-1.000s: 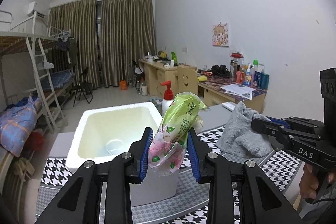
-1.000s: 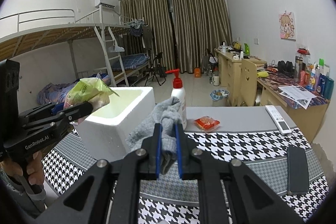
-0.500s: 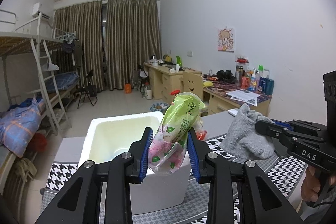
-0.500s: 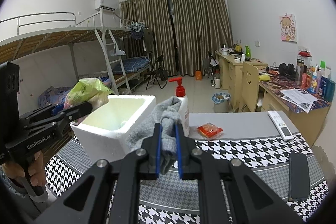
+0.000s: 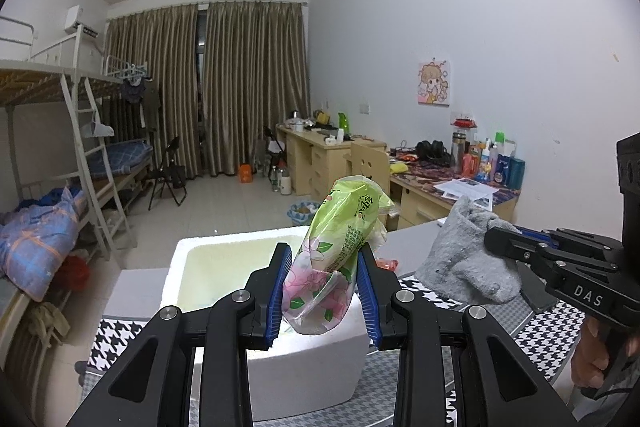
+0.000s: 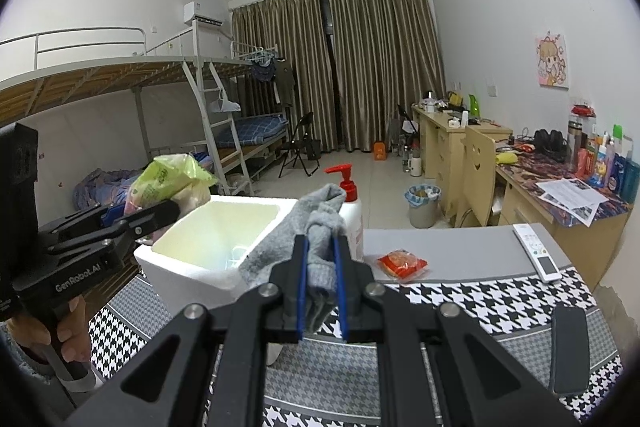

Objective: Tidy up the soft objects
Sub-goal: 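Bring the held packet and sock over the foam box opening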

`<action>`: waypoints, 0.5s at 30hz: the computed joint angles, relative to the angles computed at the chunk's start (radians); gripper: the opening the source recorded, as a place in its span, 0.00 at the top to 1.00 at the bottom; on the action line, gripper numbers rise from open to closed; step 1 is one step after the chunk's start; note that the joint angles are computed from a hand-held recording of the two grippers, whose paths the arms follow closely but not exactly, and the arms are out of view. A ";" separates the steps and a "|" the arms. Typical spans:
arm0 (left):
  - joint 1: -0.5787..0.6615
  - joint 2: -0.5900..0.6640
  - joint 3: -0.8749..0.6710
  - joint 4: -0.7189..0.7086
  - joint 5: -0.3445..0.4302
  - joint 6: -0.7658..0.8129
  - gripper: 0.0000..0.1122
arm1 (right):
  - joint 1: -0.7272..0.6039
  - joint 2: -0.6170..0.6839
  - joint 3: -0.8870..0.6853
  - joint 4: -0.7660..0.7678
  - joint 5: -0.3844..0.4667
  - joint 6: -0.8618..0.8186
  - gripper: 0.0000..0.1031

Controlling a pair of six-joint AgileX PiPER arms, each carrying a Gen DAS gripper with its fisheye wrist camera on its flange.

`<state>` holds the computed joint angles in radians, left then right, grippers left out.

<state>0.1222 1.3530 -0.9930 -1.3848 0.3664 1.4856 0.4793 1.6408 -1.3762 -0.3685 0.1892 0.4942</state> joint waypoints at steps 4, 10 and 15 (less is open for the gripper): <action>-0.008 0.018 -0.024 0.026 -0.020 -0.033 0.69 | -0.003 0.020 -0.034 0.033 0.017 -0.038 0.85; -0.014 0.039 -0.051 0.065 -0.051 -0.084 0.69 | 0.008 0.050 -0.098 0.047 0.065 -0.070 0.85; -0.029 0.041 -0.057 0.069 -0.086 -0.094 0.69 | 0.007 0.071 -0.131 0.081 0.064 -0.105 0.85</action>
<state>0.0931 1.3943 -1.0497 -1.3162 0.2808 1.3921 0.4865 1.7122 -1.5075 -0.2874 0.2536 0.3888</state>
